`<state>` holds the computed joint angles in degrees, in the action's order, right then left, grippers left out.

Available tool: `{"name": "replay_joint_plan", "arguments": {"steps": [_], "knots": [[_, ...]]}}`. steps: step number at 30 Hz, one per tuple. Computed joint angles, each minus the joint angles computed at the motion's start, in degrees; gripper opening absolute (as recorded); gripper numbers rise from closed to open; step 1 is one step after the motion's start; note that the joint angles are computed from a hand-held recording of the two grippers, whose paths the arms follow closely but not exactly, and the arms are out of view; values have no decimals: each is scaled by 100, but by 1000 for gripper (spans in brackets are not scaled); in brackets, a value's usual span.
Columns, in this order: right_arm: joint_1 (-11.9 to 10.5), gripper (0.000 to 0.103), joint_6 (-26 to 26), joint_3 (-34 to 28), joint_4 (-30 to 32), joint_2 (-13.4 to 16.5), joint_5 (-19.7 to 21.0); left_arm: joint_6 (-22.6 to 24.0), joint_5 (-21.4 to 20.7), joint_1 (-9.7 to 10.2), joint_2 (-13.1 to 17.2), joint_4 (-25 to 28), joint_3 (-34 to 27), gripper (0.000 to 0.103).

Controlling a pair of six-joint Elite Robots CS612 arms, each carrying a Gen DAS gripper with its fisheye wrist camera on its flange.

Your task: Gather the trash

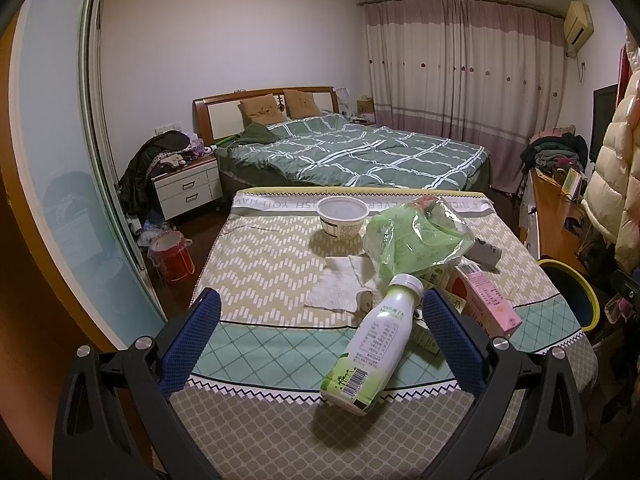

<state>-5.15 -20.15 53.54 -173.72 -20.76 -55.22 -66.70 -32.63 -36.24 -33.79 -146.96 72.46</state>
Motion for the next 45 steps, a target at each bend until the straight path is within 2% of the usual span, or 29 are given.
{"name": "replay_joint_plan", "arguments": {"steps": [31, 39, 45], "knots": [[31, 97, -50, -111, 167, 50, -20, -10, -53, 11, 38, 12, -21, 99], [195, 97, -257, -549, 564, 231, 162, -191, -82, 101, 11, 149, 27, 99], [448, 97, -483, -1345, 1392, 563, 322, -237, -132, 232, 5, 242, -9, 99]]}}
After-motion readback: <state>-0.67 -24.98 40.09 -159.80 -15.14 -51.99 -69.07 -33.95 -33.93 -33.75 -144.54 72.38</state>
